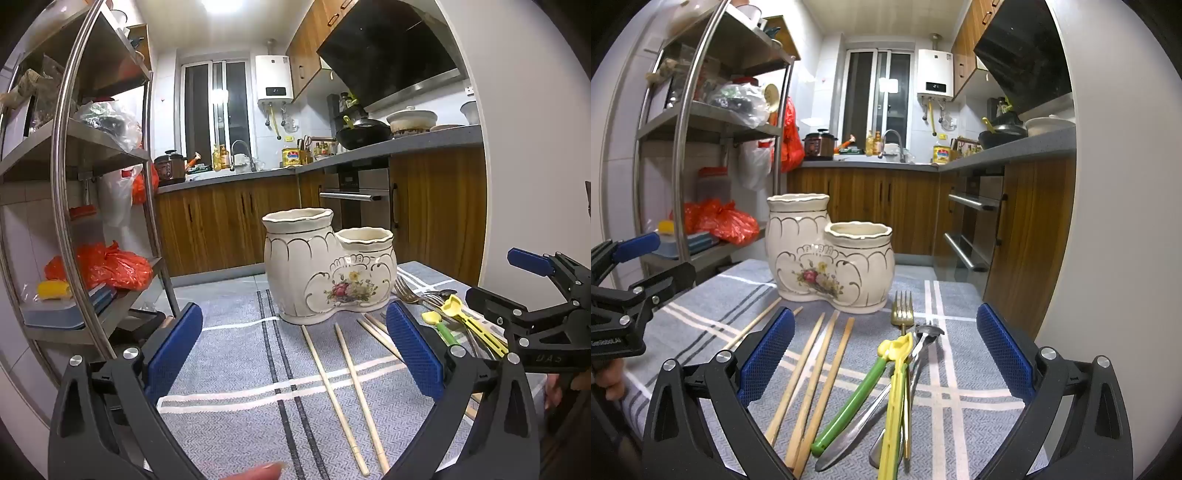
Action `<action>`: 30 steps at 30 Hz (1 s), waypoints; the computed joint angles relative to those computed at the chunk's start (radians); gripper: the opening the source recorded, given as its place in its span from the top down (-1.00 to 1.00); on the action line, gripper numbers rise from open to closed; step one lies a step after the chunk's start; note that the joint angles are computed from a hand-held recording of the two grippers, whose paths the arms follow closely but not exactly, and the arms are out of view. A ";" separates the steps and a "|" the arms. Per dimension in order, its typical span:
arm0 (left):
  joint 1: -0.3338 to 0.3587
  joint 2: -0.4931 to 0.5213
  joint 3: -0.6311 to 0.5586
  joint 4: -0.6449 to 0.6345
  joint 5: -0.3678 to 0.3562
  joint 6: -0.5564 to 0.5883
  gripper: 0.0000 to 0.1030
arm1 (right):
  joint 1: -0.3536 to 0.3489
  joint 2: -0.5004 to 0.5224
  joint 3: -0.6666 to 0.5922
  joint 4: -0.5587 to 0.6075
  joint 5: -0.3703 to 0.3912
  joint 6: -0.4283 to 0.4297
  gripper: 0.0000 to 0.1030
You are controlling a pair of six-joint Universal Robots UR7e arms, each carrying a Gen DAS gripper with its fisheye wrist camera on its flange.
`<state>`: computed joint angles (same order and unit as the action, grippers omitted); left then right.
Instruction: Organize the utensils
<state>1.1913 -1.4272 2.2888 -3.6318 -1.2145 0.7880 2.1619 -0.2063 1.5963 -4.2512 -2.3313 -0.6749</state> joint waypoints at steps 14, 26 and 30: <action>0.005 -0.001 -0.001 0.025 -0.019 -0.017 -0.90 | 0.001 0.001 -0.001 0.000 -0.001 -0.002 -0.90; 0.016 -0.002 -0.015 0.058 -0.028 -0.031 -0.90 | 0.000 0.001 -0.001 -0.001 0.000 -0.002 -0.90; 0.015 -0.003 -0.015 0.060 -0.026 -0.032 -0.90 | 0.000 0.001 0.000 -0.001 0.000 -0.003 -0.90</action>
<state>1.2066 -1.4306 2.2736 -3.5715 -1.2409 0.7558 2.1621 -0.2056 1.5961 -4.2525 -2.3313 -0.6774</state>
